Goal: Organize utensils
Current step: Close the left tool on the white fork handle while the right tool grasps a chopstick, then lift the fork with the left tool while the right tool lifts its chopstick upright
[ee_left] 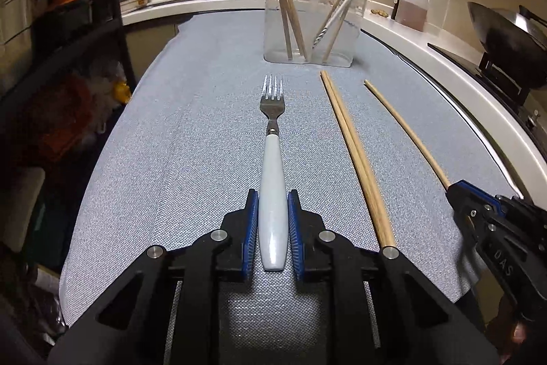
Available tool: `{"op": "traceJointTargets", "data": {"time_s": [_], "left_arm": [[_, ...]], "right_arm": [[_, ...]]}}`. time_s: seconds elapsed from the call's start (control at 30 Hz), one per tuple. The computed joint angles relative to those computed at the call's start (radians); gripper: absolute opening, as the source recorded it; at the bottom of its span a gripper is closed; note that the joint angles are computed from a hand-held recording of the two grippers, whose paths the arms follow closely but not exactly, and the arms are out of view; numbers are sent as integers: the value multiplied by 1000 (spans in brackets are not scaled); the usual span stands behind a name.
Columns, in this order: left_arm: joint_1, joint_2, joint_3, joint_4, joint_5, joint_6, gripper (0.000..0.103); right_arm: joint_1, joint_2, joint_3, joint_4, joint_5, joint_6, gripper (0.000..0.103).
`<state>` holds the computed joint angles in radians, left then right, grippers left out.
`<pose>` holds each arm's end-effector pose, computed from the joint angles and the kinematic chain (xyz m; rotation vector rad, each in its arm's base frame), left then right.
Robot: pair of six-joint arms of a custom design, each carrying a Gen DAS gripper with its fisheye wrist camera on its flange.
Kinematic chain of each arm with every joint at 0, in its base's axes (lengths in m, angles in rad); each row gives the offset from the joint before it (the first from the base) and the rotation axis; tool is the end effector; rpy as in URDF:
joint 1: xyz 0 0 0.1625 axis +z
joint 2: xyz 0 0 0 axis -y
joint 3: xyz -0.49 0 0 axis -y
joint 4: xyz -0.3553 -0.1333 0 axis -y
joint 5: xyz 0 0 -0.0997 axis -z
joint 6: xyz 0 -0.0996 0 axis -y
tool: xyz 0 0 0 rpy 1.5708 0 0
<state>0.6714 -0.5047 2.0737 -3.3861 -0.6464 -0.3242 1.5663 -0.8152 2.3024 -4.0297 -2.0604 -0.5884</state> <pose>-0.2911 -0.5031 0.0103 0.5296 2.3034 -0.9140 0.0842 -0.4949 0.1979 0.3611 -2.2262 0.9661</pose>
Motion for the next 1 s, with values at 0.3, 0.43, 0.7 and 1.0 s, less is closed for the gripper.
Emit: {"op": "traceJointTargets", "data": {"time_s": [0.3, 0.43, 0.7, 1.0], "left_arm": [[1, 29, -30, -23, 26, 31, 18], [1, 36, -29, -49, 29, 51, 18], [5, 39, -26, -72, 27, 75, 18], [-3, 37, -21, -51, 47, 46, 18]], "right_arm": [[-6, 2, 6, -16, 13, -19, 8], [-5, 7, 7, -28, 11, -24, 8], [0, 14, 3, -34, 3, -19, 8], [1, 8, 2, -19, 4, -12, 7]]}}
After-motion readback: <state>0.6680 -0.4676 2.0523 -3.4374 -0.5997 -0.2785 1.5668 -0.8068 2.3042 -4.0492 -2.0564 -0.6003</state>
